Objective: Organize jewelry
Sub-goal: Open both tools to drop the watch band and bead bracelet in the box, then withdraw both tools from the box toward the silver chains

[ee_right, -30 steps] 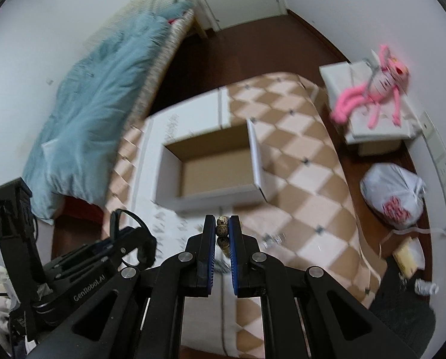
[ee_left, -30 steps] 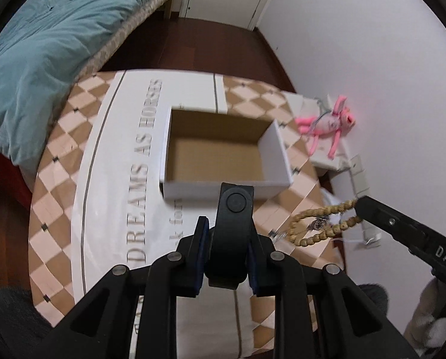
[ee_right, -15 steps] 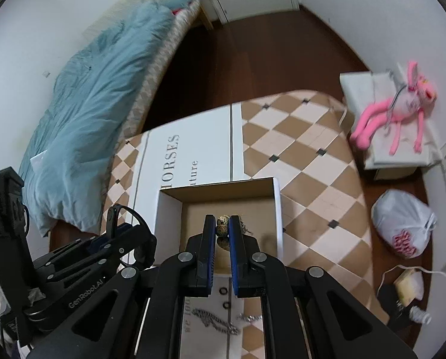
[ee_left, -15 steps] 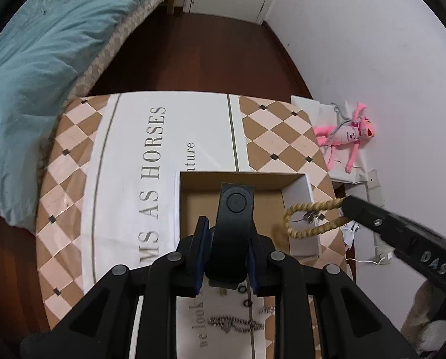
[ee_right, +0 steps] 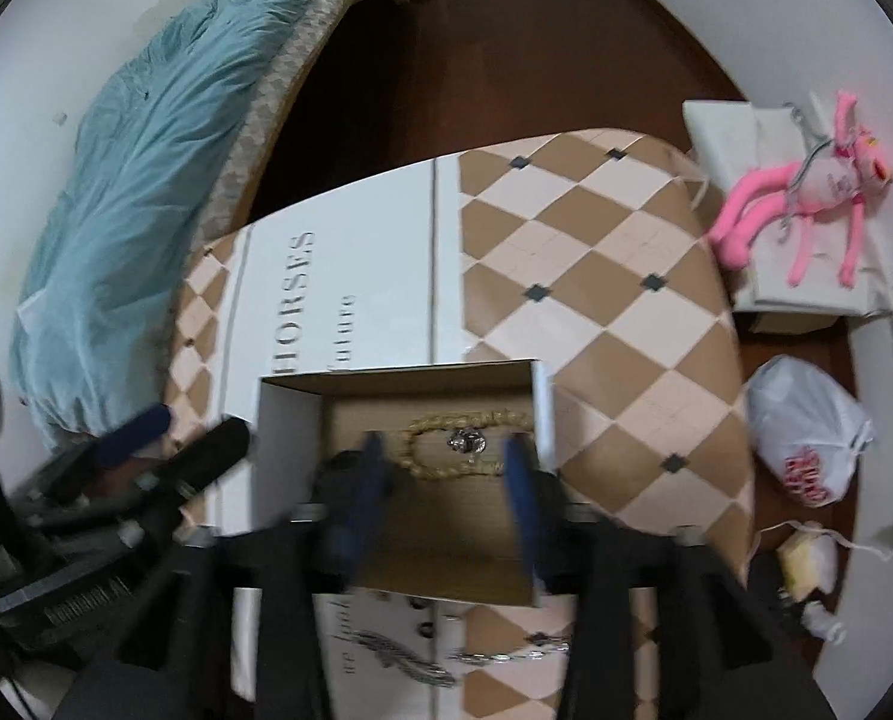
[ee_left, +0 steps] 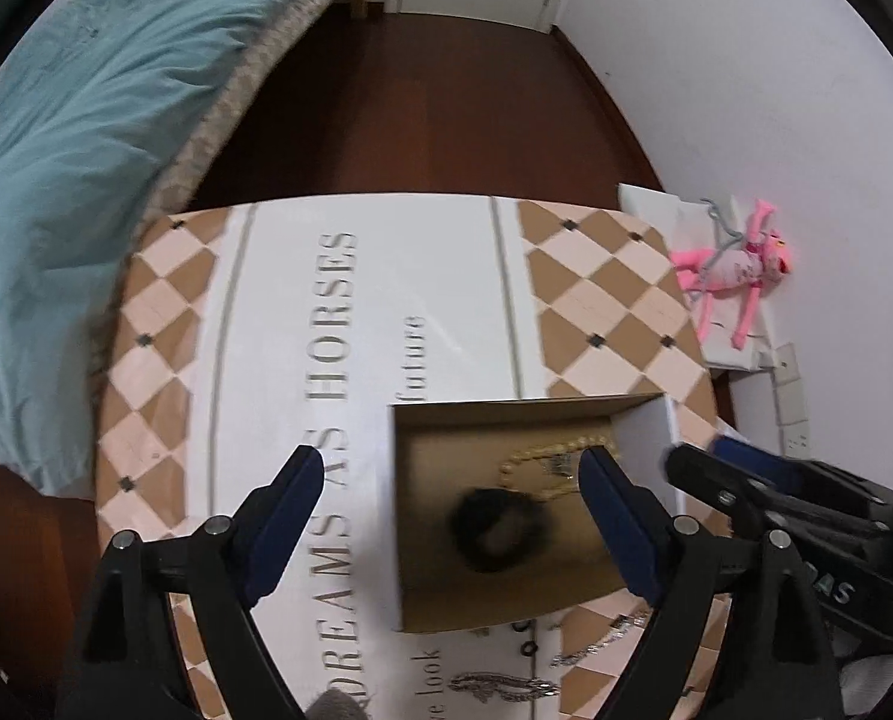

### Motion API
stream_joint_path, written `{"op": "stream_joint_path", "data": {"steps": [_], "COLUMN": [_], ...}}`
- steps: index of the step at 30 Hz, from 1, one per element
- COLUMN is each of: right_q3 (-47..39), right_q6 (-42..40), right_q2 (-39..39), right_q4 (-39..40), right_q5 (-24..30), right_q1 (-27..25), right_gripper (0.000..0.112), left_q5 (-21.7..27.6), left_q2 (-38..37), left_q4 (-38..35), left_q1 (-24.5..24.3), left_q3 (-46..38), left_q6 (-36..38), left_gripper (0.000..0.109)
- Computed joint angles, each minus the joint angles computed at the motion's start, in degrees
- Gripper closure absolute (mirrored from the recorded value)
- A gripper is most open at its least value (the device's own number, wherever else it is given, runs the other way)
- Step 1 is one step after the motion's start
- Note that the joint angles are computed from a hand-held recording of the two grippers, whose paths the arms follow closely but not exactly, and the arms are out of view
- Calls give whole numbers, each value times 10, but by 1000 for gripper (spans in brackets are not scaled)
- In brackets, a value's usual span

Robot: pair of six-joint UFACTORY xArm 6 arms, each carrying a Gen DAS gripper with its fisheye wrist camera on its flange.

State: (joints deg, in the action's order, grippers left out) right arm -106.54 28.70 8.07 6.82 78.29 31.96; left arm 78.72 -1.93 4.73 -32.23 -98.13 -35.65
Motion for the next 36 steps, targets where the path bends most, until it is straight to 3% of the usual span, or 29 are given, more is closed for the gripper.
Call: {"op": "stream_joint_path", "data": {"steps": [3,6,12,19,36], "right_q3": [1,19,94,149,137], "right_q6": [1,9,30,58,104], "right_q2": [-8,-24,-62,-87,-140], "right_q4": [-58,-126,-187,-210,-275], "right_q5": [19,35,34,14,16], "right_q1": [12,30,58,72,108], "right_gripper": [48,22,13,13,12], "left_q5": [12,17,4,-2,22], "left_q2": [-14,-33,-71,-83,-107], "left_q4": [55,118,153,159,192], "left_q1": [-13,-34,-61,-78,-121], "left_q3": [14,42,112,141,101], "left_q6": [-21,-46,-78,-100,-139], "left_gripper": [19,13,11,8,8]}}
